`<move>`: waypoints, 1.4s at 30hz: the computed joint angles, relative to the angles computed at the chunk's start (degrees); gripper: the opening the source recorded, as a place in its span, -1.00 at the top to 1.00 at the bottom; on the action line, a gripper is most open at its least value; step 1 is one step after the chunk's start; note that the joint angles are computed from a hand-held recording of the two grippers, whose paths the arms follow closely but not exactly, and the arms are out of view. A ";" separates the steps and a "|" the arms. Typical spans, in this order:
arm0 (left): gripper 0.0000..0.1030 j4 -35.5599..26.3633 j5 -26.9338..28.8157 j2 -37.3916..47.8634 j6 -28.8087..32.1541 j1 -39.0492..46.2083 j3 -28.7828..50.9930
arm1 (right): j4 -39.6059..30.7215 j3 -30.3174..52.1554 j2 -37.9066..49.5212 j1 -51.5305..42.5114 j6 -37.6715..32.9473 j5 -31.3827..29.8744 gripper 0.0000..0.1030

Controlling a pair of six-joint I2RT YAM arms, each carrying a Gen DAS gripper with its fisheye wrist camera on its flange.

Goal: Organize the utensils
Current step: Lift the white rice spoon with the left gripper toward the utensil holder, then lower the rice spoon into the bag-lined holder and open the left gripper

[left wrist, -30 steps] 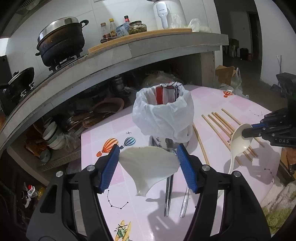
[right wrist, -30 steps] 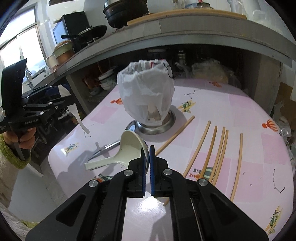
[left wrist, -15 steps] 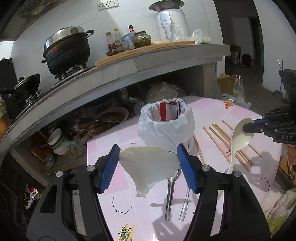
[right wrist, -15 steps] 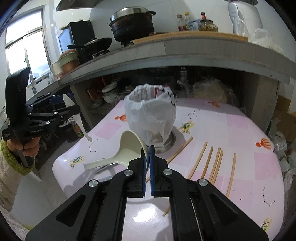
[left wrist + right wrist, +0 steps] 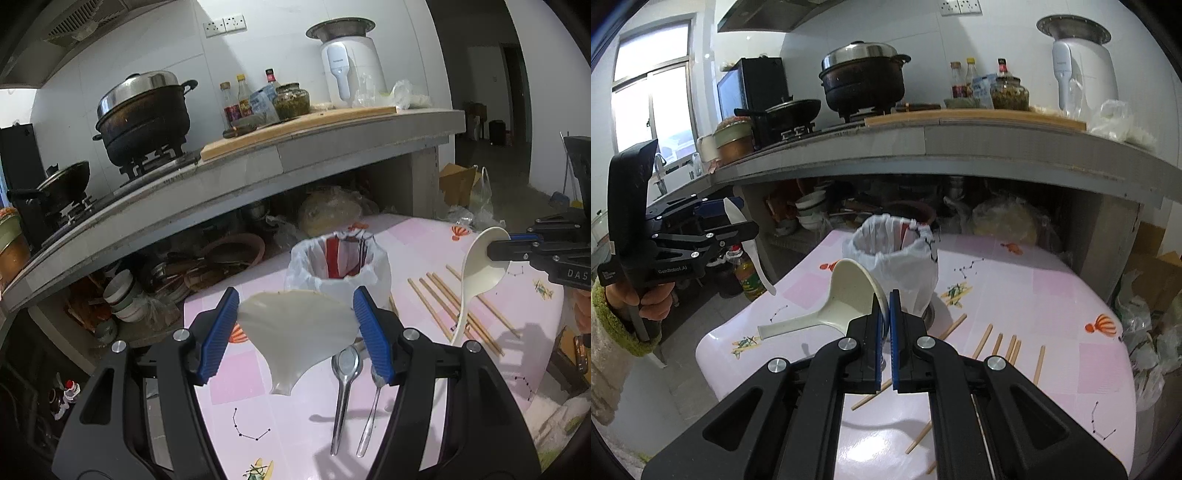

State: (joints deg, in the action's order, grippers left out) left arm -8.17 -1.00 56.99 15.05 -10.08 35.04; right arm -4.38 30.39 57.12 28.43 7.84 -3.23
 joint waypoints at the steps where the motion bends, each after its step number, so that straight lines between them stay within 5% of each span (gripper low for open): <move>1: -0.18 -0.27 -0.22 0.03 -0.17 -0.26 0.55 | -0.16 0.32 -0.10 -0.08 -0.19 0.15 0.93; 13: -0.18 -2.39 -1.91 2.42 -1.39 -2.95 9.19 | -4.38 9.31 0.26 -4.96 -4.59 -1.57 0.93; 24: -0.18 -1.40 -3.66 12.59 -2.75 -5.31 22.63 | -7.60 25.66 10.00 -9.26 -10.21 -2.16 0.93; 42: -0.18 9.76 8.95 37.99 -11.12 -0.69 33.17 | -5.83 37.83 31.38 -12.14 -17.84 3.39 0.93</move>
